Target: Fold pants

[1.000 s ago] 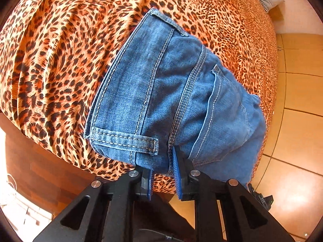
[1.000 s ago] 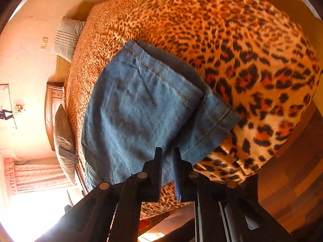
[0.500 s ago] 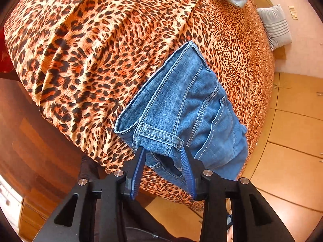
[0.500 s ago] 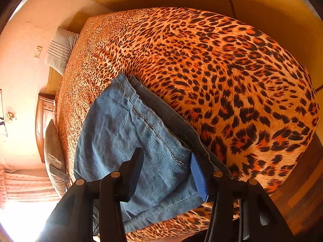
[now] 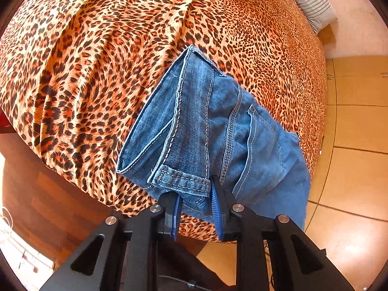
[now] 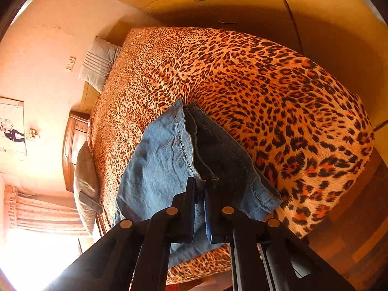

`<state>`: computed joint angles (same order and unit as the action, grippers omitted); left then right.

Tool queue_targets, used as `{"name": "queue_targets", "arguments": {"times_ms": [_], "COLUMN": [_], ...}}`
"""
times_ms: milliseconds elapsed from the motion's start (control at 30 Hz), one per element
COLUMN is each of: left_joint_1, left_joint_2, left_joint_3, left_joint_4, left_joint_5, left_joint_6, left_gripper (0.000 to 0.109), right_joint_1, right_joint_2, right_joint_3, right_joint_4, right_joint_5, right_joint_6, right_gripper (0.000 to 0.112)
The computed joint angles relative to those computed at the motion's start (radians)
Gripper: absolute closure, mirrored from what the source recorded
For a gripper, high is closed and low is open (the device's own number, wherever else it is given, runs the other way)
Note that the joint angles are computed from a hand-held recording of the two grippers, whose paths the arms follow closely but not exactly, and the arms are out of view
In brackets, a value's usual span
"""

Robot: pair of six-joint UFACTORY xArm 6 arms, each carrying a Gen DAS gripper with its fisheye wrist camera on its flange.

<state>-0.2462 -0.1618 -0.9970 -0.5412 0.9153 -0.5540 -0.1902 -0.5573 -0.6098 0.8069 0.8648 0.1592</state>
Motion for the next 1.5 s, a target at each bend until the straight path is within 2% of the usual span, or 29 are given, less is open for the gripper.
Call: {"name": "queue_targets", "arguments": {"times_ms": [167,267,367,467,533,633,667,700,733,767,833,900,933,1000,1067,1100,1167,1200,1267,1300,1333,1367,1400,1433,1500], "left_joint_1": [0.007,0.027,0.039,0.059,0.077,0.095,0.102,0.106,0.110,0.110,0.111,0.113,0.110,0.120,0.122,0.128,0.145,0.154,0.174,0.175,0.172,0.166,0.163,0.154,0.114], "left_joint_2": [0.043,0.051,0.046,0.012,-0.039,-0.106,-0.106,-0.099,-0.070,-0.032,0.065,0.175,0.208,0.255,0.268,0.268,0.277,0.283,0.337,0.354,0.379,0.387,0.399,0.403,0.416], "left_joint_3": [0.029,0.056,0.052,0.047,0.062,0.062,0.048,0.032,0.007,-0.024,-0.101,-0.205,-0.228,-0.263,-0.262,-0.251,-0.240,-0.236,-0.267,-0.279,-0.302,-0.314,-0.332,-0.348,-0.376], "left_joint_4": [0.018,-0.039,-0.062,-0.088,-0.115,-0.085,-0.072,-0.054,-0.034,-0.018,0.022,0.062,0.037,0.017,0.025,0.008,-0.067,-0.119,-0.206,-0.226,-0.212,-0.191,-0.179,-0.126,0.073], "left_joint_5": [0.023,0.011,0.030,0.090,0.138,0.145,0.127,0.096,0.062,0.039,0.013,0.042,0.043,0.067,0.066,0.065,0.071,0.078,0.098,0.106,0.110,0.113,0.128,0.137,0.140], "left_joint_6": [-0.015,0.007,0.044,0.140,0.219,0.276,0.281,0.266,0.245,0.228,0.189,0.134,0.126,0.105,0.088,0.098,0.150,0.188,0.272,0.311,0.327,0.340,0.352,0.325,0.263], "left_gripper": [0.087,0.087,0.086,0.086,0.086,0.086,0.082,0.074,0.069,0.055,0.052,0.052,0.052,0.052,0.052,0.051,0.049,0.044,0.035,0.038,0.045,0.074,0.096,0.096,0.094], "right_joint_1": [-0.038,-0.052,-0.069,-0.097,-0.084,0.007,0.047,0.098,0.144,0.191,0.286,0.369,0.400,0.461,0.497,0.513,0.542,0.551,0.567,0.575,0.586,0.601,0.610,0.610,0.591], "right_joint_2": [-0.071,-0.057,-0.037,-0.022,-0.007,0.106,0.162,0.222,0.289,0.366,0.541,0.688,0.769,0.899,1.033,1.091,1.161,1.191,1.249,1.265,1.289,1.299,1.307,1.298,1.284], "right_joint_3": [0.117,0.141,0.102,0.034,-0.023,-0.170,-0.228,-0.287,-0.348,-0.419,-0.591,-0.757,-0.854,-1.020,-1.203,-1.287,-1.388,-1.432,-1.517,-1.541,-1.583,-1.605,-1.628,-1.619,-1.585], "right_joint_4": [-0.084,-0.135,-0.203,-0.344,-0.389,-0.338,-0.298,-0.253,-0.182,-0.112,-0.045,-0.071,-0.094,-0.204,-0.278,-0.319,-0.387,-0.406,-0.442,-0.453,-0.478,-0.523,-0.540,-0.533,-0.500], "right_joint_5": [0.032,0.038,0.061,0.093,0.081,0.057,0.055,0.047,0.047,0.061,0.108,0.130,0.162,0.190,0.292,0.345,0.394,0.422,0.482,0.504,0.531,0.542,0.538,0.515,0.459], "right_joint_6": [0.105,0.141,0.159,0.240,0.218,0.064,0.002,-0.055,-0.129,-0.194,-0.259,-0.282,-0.287,-0.262,-0.260,-0.257,-0.285,-0.303,-0.331,-0.360,-0.378,-0.383,-0.389,-0.387,-0.330], "right_gripper": [0.106,0.106,0.101,0.101,0.101,0.095,0.085,0.076,0.073,0.072,0.072,0.068,0.067,0.065,0.064,0.064,0.064,0.061,0.062,0.079,0.096,0.107,0.107,0.107,0.108]}}
